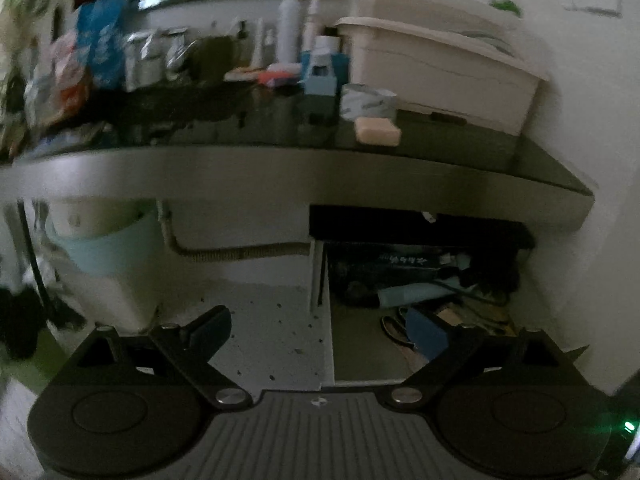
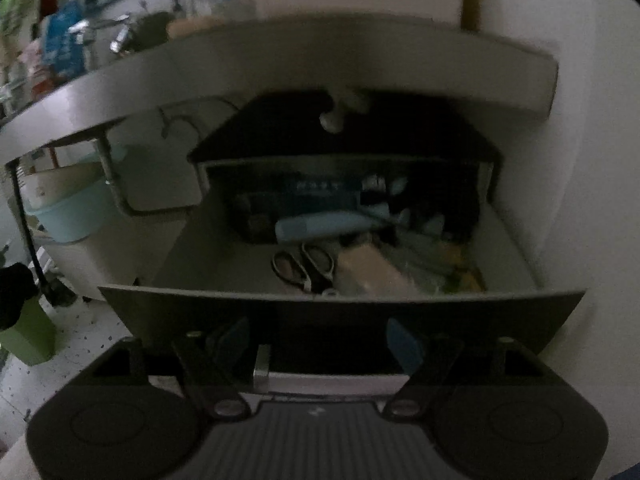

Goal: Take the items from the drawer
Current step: 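Release the drawer handle with the right gripper while the left gripper withdraws, then bring the right gripper to the open drawer's front edge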

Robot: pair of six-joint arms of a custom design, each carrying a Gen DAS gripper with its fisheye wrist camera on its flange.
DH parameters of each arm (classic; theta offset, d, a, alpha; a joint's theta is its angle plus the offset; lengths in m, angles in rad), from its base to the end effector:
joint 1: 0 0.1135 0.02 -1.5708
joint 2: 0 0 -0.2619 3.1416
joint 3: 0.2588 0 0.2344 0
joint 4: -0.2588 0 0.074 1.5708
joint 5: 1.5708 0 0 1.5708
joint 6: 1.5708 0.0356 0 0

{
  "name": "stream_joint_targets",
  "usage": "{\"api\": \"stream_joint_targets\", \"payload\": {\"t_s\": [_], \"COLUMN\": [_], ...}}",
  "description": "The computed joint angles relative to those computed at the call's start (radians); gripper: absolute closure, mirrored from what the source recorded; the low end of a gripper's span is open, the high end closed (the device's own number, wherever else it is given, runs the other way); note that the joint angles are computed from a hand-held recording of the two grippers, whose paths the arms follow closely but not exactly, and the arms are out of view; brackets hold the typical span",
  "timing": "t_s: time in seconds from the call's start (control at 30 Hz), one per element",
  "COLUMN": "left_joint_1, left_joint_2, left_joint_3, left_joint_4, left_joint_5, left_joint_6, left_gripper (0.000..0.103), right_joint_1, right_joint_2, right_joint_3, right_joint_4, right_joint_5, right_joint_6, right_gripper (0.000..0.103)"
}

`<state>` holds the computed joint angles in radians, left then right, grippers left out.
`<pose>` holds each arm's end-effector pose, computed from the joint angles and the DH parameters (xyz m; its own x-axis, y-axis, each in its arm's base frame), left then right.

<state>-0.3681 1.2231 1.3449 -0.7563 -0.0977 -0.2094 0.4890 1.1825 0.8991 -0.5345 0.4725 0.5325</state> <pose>0.2219 -0.0819 0.3819 -0.6002 0.0098 -0.7998 0.1637 0.9803 -0.1109 0.2084 0.0925 0.2730 -0.6279 0.1780 -0.7577 0.2034 0.9772 0.0610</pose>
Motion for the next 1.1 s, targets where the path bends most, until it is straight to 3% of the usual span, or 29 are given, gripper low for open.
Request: {"api": "stream_joint_targets", "payload": {"t_s": [0.17,0.37,1.1], "left_joint_1": [0.000,-0.047,0.026], "left_joint_2": [-0.088,-0.151,-0.171], "left_joint_3": [-0.123,-0.213,-0.248], "left_joint_4": [0.029,0.051,0.053], "left_joint_5": [0.024,-0.011,0.065], "left_joint_6": [-0.034,0.005,0.017], "left_gripper": [0.008,0.008,0.008], "right_joint_1": [-0.031,-0.028,-0.083], "right_joint_2": [0.060,0.121,0.246], "right_joint_3": [-0.006,-0.003,0.036], "right_joint_4": [0.027,0.037,0.081], "right_joint_5": [-0.028,-0.023,-0.078], "right_joint_6": [0.017,0.041,0.006], "right_gripper": [0.027,0.027,0.029]}}
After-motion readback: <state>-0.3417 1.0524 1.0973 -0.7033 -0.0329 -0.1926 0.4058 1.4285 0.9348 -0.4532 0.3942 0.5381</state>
